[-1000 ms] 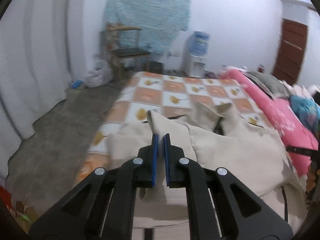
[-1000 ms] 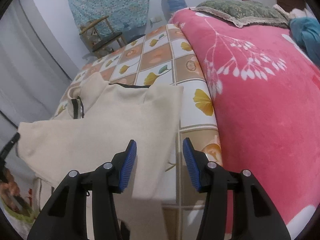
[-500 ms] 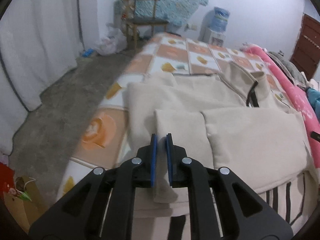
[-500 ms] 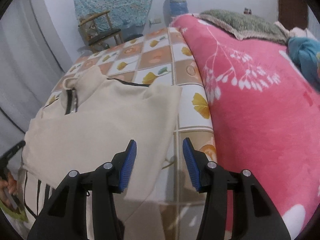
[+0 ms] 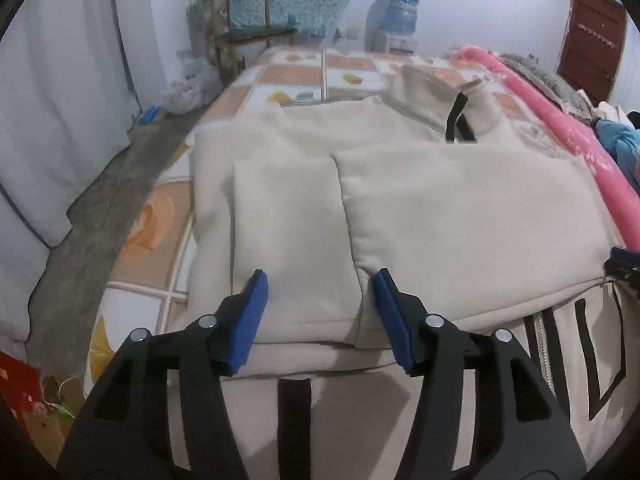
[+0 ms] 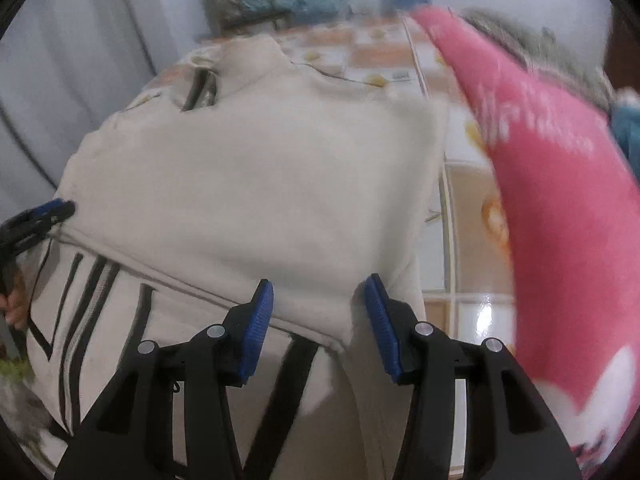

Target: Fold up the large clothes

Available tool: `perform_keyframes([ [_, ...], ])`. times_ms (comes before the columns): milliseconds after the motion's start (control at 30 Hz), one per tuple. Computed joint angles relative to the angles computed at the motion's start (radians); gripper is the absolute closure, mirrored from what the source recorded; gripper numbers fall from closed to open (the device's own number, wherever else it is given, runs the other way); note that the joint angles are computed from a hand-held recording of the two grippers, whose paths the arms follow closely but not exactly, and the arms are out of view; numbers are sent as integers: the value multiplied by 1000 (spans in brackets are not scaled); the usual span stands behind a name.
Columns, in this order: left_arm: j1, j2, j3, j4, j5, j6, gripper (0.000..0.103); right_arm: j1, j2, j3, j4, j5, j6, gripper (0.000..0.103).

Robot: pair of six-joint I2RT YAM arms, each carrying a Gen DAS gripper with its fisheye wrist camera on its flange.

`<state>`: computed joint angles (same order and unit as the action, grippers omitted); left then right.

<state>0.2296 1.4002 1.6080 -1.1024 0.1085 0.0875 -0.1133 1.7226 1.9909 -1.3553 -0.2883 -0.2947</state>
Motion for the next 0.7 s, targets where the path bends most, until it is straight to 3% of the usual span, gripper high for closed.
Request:
perform_keyframes([
  [100, 2, -33, 29, -48, 3, -4, 39, 1, -24, 69, -61, 8, 41, 56],
  [200, 3, -113, 17, -76, -7, 11, 27, -5, -101, 41, -84, -17, 29, 50],
  [300, 9, -174, 8, -157, 17, 29, 19, 4, -224, -73, -99, -17, 28, 44],
  [467, -38, -299, -68, -273, -37, 31, 15, 69, -405, -274, -107, 25, 94, 38],
  [567, -53, -375, -155, -284, -56, 17, 13, 119, -485, -373, -89, 36, 155, 23],
  [633, -69, -386, -202, -298, -81, 5, 12, 193, -514, -433, -66, 119, 221, 19],
  [700, -19, -428, -248, -263, -41, 9, 10, 286, -551, -479, -16, 239, 255, 16],
])
